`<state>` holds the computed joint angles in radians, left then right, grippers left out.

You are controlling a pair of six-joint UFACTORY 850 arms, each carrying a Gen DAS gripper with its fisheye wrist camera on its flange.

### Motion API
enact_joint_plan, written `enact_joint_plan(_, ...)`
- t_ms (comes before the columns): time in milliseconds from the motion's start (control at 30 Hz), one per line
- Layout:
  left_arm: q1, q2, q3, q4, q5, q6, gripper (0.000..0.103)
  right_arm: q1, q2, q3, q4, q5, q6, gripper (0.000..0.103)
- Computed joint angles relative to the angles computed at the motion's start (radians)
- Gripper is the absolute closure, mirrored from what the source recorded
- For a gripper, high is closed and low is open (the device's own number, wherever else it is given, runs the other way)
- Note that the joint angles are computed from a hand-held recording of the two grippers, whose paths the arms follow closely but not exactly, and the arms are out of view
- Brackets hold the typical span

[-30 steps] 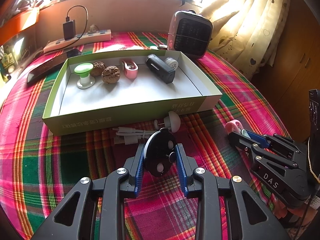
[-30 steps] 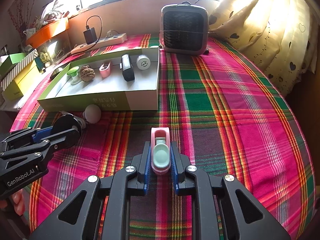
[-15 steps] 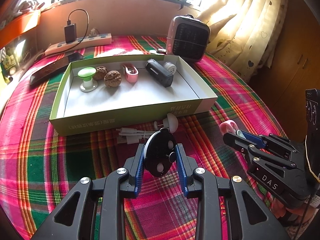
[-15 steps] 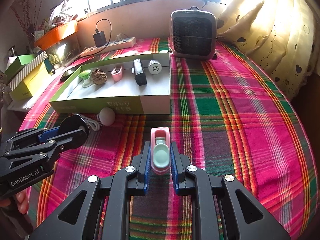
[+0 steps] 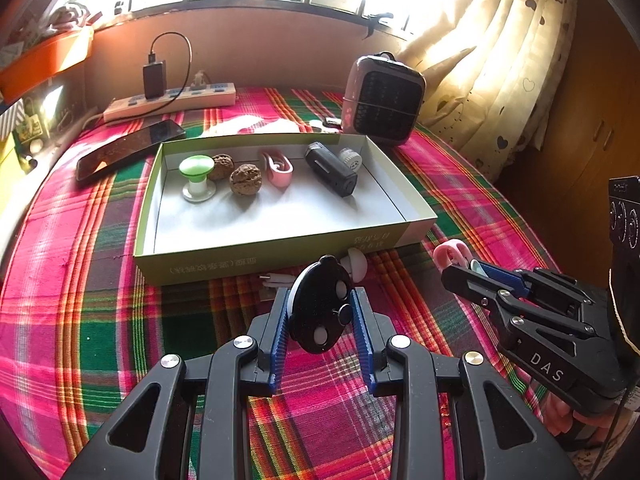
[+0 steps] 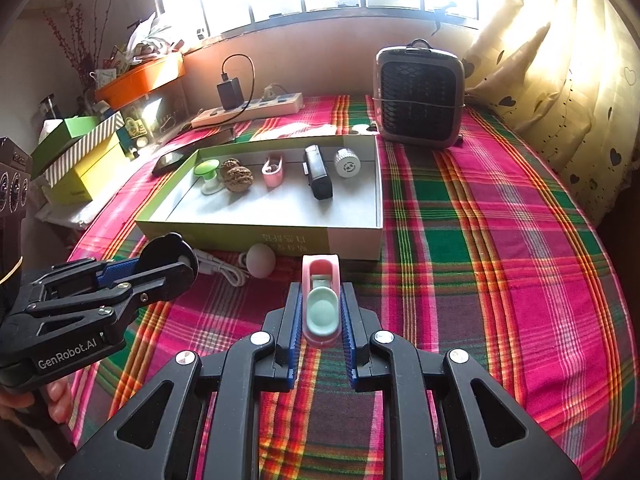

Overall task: Organize objects
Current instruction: 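Carry the pink clip and black disc in both tools over the box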

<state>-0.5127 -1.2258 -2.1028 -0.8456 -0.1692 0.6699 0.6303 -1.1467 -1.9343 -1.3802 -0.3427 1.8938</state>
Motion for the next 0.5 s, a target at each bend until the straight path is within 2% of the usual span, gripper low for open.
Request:
enact_joint_plan(300,0.005,0.012,0.012,-0.012,0.021,0.010,0.075,-0.003,-0.020,-0.050,0.062,0.019,-0.088,0.085)
enact_joint_plan(500,0.014,0.001,-0.017,0.072,0.016,-0.073,0.075,-0.010,-0.050,-0.119,0.165,0.037,-0.218,0.085)
